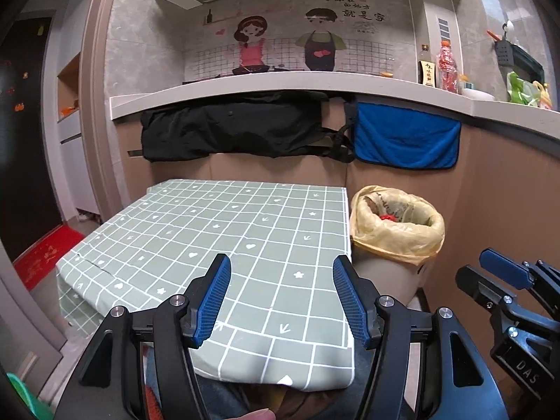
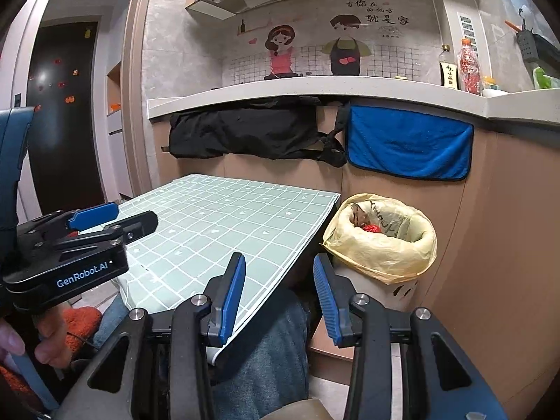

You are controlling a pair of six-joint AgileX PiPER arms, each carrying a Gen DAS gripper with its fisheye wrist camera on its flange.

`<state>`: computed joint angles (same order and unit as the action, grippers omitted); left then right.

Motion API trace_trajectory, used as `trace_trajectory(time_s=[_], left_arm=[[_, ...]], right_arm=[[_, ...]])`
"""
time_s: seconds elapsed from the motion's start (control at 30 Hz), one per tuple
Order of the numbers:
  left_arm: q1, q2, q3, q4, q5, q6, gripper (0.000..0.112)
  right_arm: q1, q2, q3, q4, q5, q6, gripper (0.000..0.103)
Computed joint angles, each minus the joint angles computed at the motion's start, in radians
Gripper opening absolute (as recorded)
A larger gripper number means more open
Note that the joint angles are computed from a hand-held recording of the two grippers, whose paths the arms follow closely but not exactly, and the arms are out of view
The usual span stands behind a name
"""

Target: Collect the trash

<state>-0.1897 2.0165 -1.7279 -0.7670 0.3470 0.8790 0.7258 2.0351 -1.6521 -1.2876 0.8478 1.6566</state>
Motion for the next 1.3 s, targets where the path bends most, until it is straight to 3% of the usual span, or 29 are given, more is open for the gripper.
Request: trace_trajectory(time_s=[0.37,0.87,1.3], left_arm=[[-0.004,-0.007,0.013,0.101,-0.034,-0.093,0.061],[0.003,-0.019,0.032,0.02,-0.044,-0.015,0.061],[-0.006,-0.026,0.044,0.029,-0.051,-0.019,0.061]], right_arm=[[-0.004,0.0,0.002,0.0,-0.017,0.011,0.039],[0.006,0.021,-0.041,0.02,0.001,-0.034,0.039],[0.002,0.018,-0.036,0.019,-0.007,-0.03,0.039]])
